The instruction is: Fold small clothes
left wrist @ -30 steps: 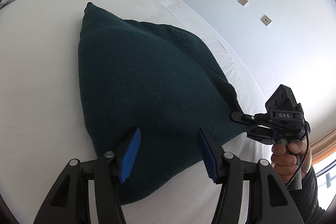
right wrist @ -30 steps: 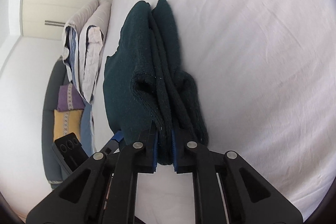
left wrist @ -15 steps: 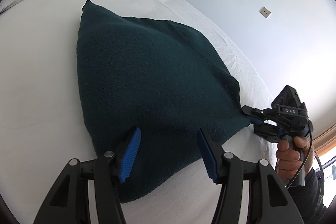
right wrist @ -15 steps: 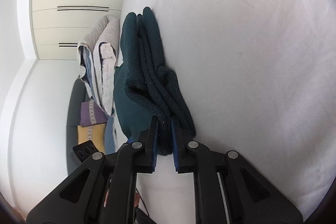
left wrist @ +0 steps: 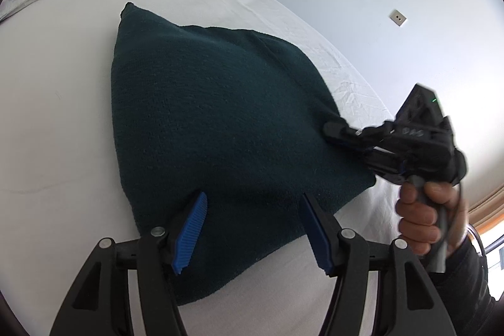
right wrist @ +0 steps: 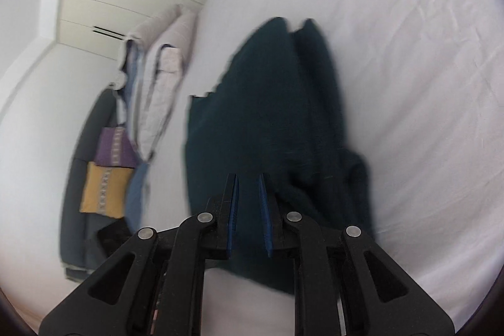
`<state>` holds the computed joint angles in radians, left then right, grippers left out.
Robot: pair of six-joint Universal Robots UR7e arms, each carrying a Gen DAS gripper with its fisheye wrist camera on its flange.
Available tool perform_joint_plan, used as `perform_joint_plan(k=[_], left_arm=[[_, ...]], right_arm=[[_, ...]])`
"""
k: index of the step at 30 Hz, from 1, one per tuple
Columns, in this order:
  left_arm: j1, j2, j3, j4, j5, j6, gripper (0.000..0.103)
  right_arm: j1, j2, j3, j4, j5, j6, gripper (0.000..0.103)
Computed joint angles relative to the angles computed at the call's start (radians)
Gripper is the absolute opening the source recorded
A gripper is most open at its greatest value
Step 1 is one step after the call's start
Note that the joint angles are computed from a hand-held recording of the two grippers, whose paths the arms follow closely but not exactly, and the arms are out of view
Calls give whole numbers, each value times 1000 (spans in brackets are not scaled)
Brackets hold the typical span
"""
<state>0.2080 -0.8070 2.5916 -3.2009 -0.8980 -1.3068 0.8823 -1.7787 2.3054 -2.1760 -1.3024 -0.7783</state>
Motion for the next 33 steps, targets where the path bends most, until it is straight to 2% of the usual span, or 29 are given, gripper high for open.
perform_joint_plan(k=[2, 4, 7, 10, 12, 14, 15, 18, 20, 21, 22, 24, 27, 30, 33], left_arm=[[-15, -7, 11, -8, 7, -18, 64], [-35, -21, 19, -4, 28, -30, 64], [-42, -58, 15, 50, 71, -23, 64], [-5, -81, 6, 59, 85, 14, 64], [21, -80, -2, 45, 95, 46, 64], [36, -77, -24, 66, 115, 67, 64], [38, -80, -39, 105, 130, 69, 64], [36, -81, -74, 183, 156, 89, 64], [47, -77, -86, 215, 147, 98, 64], [59, -69, -83, 195, 132, 112, 64], [66, -63, -78, 176, 124, 120, 63], [58, -52, -56, 124, 126, 129, 63], [56, -46, -43, 91, 123, 127, 63], [59, -41, -35, 61, 122, 123, 63], [68, -34, -35, 40, 116, 122, 63]], right_arm=[[-102, 46, -46, 134, 120, -49, 0], [-138, 37, -51, 167, 138, -98, 0], [-125, -2, -37, 122, 96, -102, 0], [-99, -52, -27, 93, 81, -111, 0], [-74, -87, -32, 140, 118, -143, 6], [-44, -87, -72, 258, 154, -179, 6], [-22, -78, -77, 273, 156, -181, 6], [56, -8, -64, 150, 102, -90, 6], [45, 63, -65, 35, 48, -27, 4], [24, 109, -81, 41, 70, -17, 0], [-20, 128, -95, 88, 134, -39, 0], [-58, 118, -100, 124, 173, -58, 0], [-39, 77, -74, 68, 126, -63, 0], [-2, 38, -63, 37, 127, -46, 1], [86, 49, -78, 17, 132, -11, 3]])
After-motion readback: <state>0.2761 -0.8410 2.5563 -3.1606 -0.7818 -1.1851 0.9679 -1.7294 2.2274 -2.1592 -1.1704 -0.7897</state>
